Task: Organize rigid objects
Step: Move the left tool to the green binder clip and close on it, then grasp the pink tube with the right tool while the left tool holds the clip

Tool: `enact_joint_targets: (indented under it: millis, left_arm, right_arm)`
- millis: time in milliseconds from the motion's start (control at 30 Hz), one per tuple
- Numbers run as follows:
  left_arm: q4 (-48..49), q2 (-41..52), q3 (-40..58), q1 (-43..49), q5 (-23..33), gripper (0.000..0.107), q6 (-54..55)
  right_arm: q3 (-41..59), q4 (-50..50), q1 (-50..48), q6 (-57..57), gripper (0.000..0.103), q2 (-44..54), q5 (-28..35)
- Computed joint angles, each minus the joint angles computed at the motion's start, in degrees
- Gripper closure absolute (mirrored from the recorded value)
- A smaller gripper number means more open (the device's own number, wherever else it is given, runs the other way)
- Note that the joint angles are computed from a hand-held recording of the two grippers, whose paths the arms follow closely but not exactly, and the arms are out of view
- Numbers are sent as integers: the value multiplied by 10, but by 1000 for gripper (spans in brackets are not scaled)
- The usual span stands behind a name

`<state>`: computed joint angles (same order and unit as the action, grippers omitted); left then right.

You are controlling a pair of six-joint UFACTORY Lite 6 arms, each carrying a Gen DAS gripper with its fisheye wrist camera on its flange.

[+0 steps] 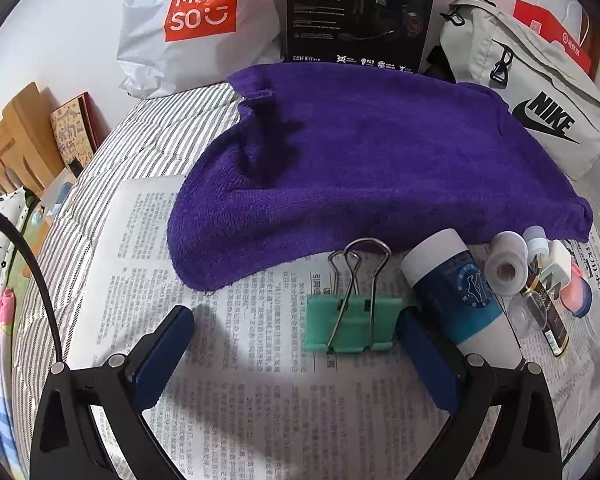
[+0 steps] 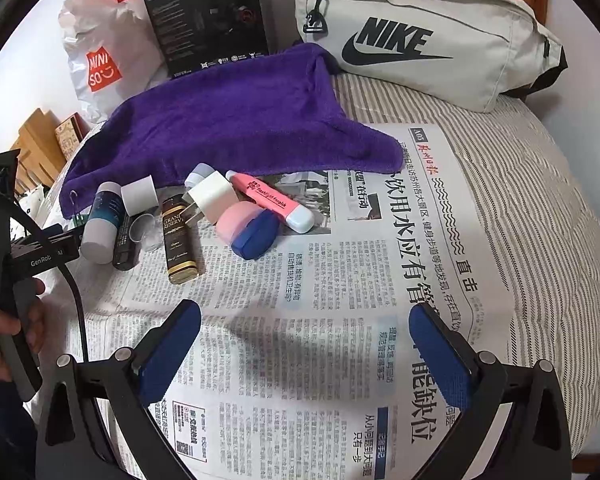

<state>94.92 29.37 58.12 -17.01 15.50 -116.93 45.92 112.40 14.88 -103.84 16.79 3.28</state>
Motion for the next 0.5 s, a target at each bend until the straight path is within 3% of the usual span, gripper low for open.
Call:
enact_joint_targets:
  millis: [133, 267, 400, 500]
  left_arm:
    - [69, -4, -9, -5, 3, 13, -68]
    - [165, -8, -28, -19, 16, 35, -164]
    - [248, -17, -54, -35, 24, 59, -246]
    - [307, -24, -70, -36, 25, 68, -302]
  right_arm:
    - [12, -43, -3, 41, 0, 15, -2]
    - [22, -93, -5, 87, 0, 26, -4]
    - [25, -35, -5, 28, 0, 32, -3]
    - [30, -17, -6, 7, 0, 38, 0]
